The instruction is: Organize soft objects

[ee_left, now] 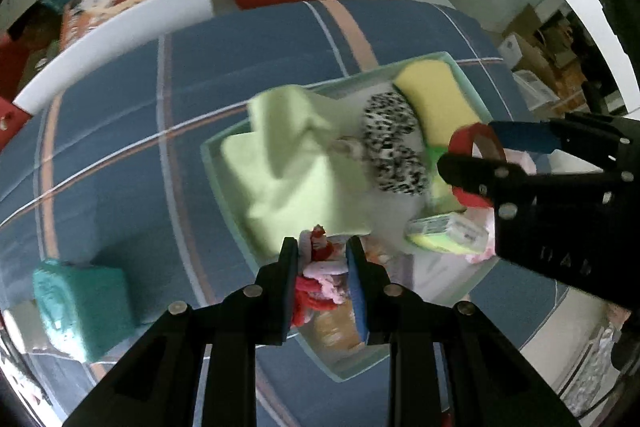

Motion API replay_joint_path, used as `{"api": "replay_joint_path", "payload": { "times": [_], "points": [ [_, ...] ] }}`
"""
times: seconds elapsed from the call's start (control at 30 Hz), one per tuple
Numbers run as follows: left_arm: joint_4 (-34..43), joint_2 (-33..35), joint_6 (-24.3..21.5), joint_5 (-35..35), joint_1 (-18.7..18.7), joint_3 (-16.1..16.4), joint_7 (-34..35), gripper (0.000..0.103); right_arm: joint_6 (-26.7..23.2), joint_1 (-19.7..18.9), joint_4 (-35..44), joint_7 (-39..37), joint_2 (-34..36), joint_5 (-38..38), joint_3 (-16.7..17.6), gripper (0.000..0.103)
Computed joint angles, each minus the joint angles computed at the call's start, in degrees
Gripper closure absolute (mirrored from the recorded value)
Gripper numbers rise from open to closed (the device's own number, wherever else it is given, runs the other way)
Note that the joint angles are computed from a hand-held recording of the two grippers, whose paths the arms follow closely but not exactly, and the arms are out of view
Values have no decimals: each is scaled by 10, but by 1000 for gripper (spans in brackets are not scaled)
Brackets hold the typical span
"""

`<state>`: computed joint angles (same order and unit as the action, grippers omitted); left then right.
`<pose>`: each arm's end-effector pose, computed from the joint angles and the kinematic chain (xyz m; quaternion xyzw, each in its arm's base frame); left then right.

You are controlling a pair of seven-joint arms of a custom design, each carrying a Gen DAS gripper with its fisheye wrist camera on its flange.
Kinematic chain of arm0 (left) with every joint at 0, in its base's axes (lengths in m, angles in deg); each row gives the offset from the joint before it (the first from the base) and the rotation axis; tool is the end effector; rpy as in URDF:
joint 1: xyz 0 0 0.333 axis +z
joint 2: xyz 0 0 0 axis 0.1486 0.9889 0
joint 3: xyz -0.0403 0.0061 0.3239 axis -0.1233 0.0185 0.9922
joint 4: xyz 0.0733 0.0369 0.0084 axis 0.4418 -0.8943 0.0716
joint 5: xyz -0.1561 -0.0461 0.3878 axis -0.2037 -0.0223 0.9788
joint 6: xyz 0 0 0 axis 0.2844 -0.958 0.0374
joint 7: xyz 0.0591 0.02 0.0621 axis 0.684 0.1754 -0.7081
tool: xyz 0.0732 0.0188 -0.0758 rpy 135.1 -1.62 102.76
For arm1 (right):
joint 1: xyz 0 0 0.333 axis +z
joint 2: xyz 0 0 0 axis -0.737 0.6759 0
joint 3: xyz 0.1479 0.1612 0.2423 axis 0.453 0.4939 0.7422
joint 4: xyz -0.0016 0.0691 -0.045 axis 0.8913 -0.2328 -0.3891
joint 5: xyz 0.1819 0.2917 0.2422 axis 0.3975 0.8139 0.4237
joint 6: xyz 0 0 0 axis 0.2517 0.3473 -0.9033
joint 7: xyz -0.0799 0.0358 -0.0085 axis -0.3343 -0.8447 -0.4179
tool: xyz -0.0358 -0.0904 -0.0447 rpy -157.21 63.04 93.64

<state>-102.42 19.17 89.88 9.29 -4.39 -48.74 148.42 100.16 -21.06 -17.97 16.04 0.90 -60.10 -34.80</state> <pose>0.6087 -0.2928 0.4985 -0.7047 0.6980 -0.1269 0.0118 0.7087 0.3585 0.5257 -0.8549 0.5129 -0.0360 0.0688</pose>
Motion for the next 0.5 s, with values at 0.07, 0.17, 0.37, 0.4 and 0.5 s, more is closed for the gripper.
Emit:
{"api": "replay_joint_path", "payload": {
  "times": [0.07, 0.17, 0.37, 0.4, 0.5],
  "points": [
    [13, 16, 2, -2, -2, -3, 3, 77, 2, -6, -4, 9, 1, 4, -2, 48],
    [24, 30, 1, -1, -5, -5, 4, 77, 3, -11, -13, 15, 0, 4, -3, 48],
    [2, 13, 25, -23, 4, -4, 8, 25, 9, -11, -21, 20, -1, 0, -4, 43],
    [-2, 8, 26, -25, 6, -3, 7, 25, 12, -10, -26, 22, -4, -2, -5, 39],
    [-18, -10, 28, -16, 8, 2, -8, 23, 21, -9, -41, 30, -18, -4, -5, 31]
  ]
}}
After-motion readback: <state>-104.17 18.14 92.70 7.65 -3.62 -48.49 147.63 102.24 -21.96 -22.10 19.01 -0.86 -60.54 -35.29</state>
